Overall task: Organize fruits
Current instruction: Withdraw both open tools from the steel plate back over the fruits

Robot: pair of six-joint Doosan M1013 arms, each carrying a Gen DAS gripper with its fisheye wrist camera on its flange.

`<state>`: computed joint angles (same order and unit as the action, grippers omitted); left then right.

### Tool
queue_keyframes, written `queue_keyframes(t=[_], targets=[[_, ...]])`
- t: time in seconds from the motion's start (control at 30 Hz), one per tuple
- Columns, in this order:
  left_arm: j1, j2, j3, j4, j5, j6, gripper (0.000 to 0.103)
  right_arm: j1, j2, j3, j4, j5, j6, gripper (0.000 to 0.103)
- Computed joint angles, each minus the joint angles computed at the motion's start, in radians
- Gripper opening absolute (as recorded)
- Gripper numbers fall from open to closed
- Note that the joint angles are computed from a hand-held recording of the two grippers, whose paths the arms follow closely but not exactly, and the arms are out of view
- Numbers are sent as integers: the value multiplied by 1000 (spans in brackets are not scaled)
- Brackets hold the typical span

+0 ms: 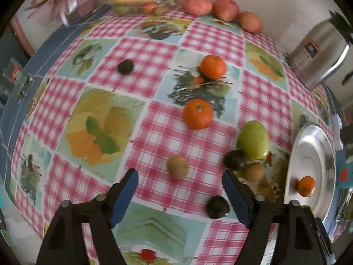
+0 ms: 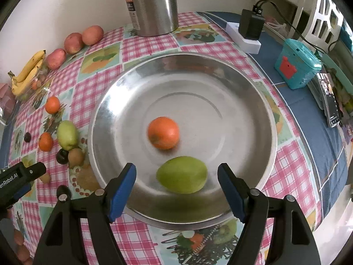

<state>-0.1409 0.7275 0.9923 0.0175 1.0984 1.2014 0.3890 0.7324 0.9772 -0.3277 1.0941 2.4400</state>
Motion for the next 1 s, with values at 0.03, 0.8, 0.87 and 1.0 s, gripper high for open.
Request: queue_keyframes(t=[0.03,0.8,0.87,1.0], targets=[[1,-2,4,7,1,-11,91,0,0,0,0,-1,-1,77],[-2,-86,126,252,-185,-120,103,41,-26,36,-63,-157,-7,99],[2,-88,128,260,-193,-135,103,44,-25,30,-34,-157,-38,99],[14,-99,135,275,-213,-153,103,49,-22,11,8,-166,-70,99]])
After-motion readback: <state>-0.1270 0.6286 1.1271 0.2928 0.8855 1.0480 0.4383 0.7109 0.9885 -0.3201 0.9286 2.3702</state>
